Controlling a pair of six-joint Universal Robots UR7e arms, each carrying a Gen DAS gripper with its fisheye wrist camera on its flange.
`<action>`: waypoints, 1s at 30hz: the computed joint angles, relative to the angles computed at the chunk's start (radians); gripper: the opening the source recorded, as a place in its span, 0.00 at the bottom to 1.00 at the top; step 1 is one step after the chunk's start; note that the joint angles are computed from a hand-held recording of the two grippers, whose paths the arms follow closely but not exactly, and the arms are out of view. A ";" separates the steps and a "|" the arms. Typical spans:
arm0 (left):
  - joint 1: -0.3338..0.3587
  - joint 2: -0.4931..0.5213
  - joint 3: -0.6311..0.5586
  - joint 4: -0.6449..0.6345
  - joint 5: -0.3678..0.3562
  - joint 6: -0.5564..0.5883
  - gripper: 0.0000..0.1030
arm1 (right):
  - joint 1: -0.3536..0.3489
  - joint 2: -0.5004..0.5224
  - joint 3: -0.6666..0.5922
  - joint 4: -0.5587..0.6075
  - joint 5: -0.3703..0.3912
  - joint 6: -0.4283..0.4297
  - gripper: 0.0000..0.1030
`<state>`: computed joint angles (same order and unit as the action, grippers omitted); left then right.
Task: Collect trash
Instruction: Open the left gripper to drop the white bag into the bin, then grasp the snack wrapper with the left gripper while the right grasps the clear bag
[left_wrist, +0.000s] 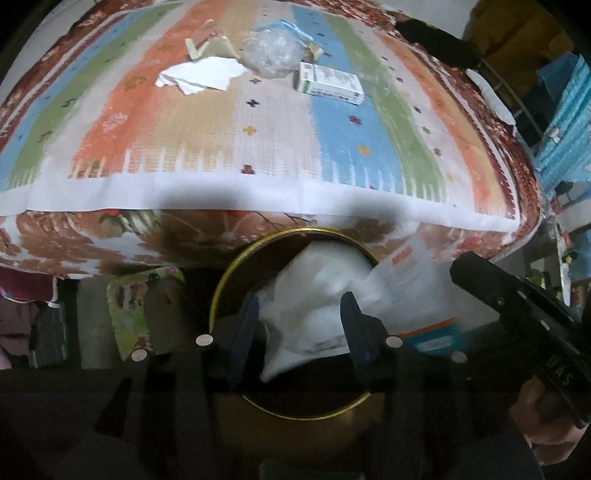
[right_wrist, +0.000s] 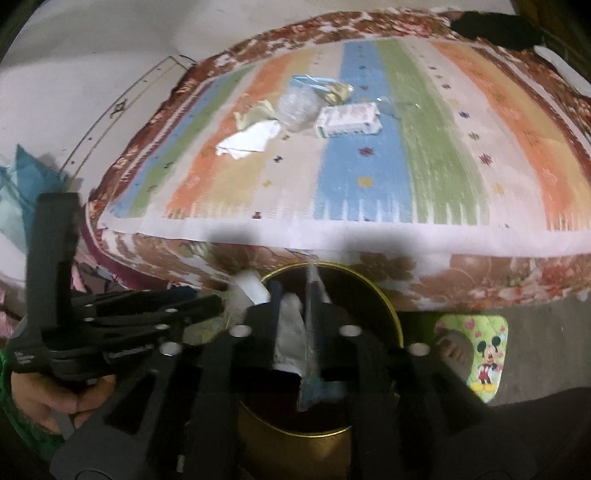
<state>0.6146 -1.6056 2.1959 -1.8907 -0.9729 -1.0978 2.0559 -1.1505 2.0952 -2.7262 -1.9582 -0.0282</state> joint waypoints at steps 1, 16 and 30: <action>-0.001 -0.003 0.001 0.000 0.003 -0.005 0.52 | -0.003 0.001 -0.002 0.006 -0.001 0.006 0.21; -0.035 -0.017 -0.063 0.123 0.167 -0.014 0.79 | 0.001 0.033 -0.057 -0.005 -0.036 -0.015 0.43; -0.005 0.016 -0.159 0.173 0.365 0.050 0.95 | 0.026 0.109 -0.187 -0.021 -0.075 -0.129 0.75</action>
<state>0.6096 -1.5893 2.0369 -1.7182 -0.6081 -1.0477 2.0817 -1.0411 1.9081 -2.7476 -2.0336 -0.1571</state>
